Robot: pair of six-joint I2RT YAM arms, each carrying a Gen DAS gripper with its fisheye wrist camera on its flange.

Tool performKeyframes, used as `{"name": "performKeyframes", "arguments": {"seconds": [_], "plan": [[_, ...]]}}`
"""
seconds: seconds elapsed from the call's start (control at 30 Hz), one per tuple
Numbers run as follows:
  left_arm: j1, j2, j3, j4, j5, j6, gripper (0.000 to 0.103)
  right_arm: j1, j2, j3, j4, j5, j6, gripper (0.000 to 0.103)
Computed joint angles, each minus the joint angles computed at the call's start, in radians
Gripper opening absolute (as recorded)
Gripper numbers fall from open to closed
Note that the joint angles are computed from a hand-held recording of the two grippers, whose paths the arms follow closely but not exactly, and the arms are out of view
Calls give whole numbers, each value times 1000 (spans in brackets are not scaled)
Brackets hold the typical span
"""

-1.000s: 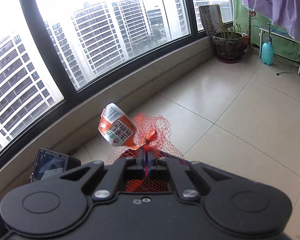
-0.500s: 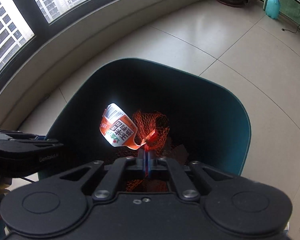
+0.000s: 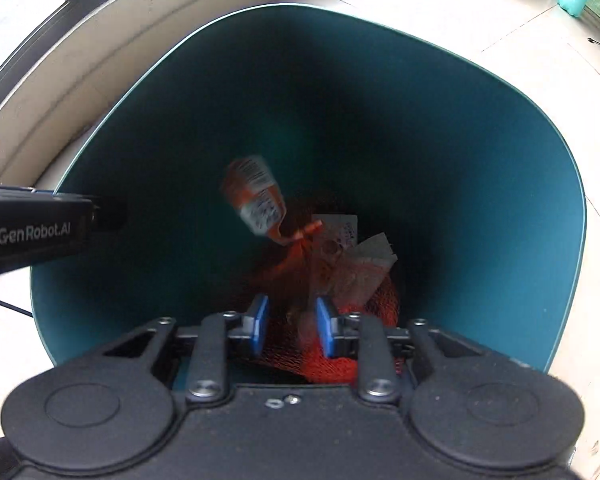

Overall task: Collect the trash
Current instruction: 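Lift the red mesh bag with wrapper over the bin and release, then lower the right gripper to the red plastic bag and grasp it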

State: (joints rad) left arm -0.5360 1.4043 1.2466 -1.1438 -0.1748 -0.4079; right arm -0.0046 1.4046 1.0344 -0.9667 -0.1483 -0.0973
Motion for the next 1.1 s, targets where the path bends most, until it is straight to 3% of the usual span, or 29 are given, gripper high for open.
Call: {"name": "performKeyframes", "arguments": {"seconds": [0.07, 0.23, 0.37, 0.6, 0.87, 1.1], "plan": [[2, 0, 1, -1, 0, 2, 17, -7, -6, 17, -12, -12, -7, 44], [-5, 3, 3, -2, -8, -3, 17, -39, -41, 71, -74, -42, -48, 47], [-15, 7, 6, -4, -16, -11, 17, -79, -75, 121, -129, -82, -88, 60], [-29, 11, 8, -7, -27, -24, 17, -193, -112, 241, -257, -148, -192, 70], [-35, 15, 15, -14, -35, -30, 17, -481, -97, 459, -493, -302, -381, 79], [-47, 25, 30, -27, -48, -44, 17, -772, -59, 447, -490, -324, -516, 90]]}}
